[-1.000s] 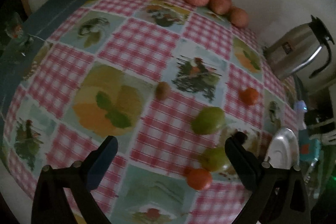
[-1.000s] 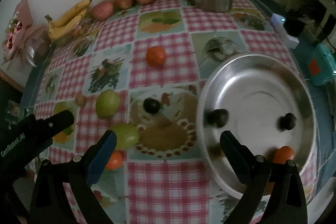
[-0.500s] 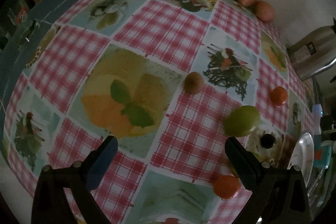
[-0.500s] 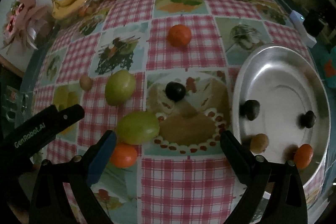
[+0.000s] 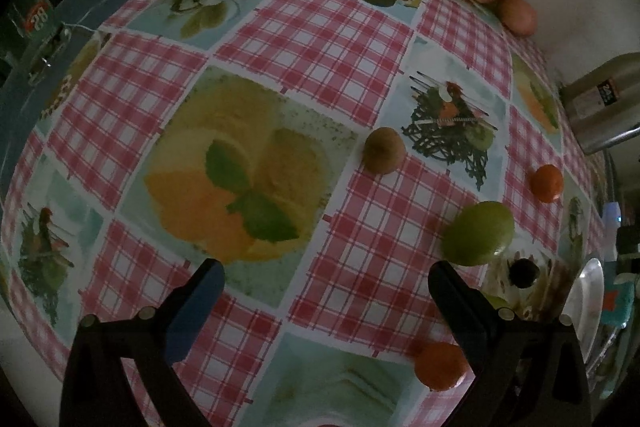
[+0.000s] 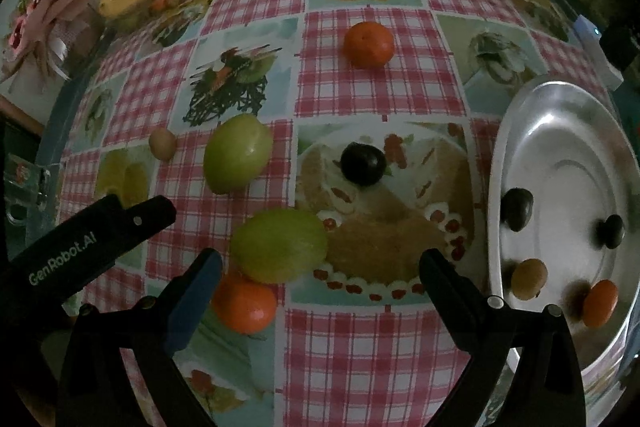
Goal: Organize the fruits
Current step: 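Close right tool on a large green fruit while left tool approaches a tangerine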
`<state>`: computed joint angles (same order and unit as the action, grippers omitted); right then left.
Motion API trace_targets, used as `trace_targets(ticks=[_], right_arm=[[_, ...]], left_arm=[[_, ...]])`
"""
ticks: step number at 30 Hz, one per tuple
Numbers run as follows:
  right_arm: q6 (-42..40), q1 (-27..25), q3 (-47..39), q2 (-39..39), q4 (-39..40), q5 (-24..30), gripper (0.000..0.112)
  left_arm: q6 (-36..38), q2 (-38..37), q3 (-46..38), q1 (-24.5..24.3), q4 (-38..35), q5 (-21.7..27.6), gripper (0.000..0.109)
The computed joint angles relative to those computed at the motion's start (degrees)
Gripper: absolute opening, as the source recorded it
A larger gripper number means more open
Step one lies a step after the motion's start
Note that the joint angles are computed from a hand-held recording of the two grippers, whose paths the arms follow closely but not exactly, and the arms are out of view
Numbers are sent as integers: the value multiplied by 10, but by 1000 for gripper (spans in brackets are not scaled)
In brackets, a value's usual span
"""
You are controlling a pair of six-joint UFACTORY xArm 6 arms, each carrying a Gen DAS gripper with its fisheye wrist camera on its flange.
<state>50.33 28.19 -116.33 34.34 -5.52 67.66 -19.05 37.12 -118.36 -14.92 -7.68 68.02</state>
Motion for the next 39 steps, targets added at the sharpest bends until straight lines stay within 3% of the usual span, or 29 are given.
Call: trace_targets(ticks=[7, 17, 25, 27, 34, 39], right_arm=[[-6, 3, -29, 22, 2, 6, 98], [-26, 6, -78, 62, 20, 10, 77], [-36, 10, -145, 106, 12, 43, 77], [-36, 10, -159, 115, 9, 49, 71], [-27, 4, -100, 77, 8, 19, 55], [-16, -4, -42, 43, 26, -19, 54]], left_arm=[[3, -3, 3, 5, -10, -1, 103], [7, -2, 2, 8, -22, 0, 103], [6, 1, -3, 7, -20, 3, 103], [5, 6, -9, 7, -21, 7, 103], [10, 6, -9, 8, -25, 7, 103], [13, 6, -10, 8, -29, 8, 103]])
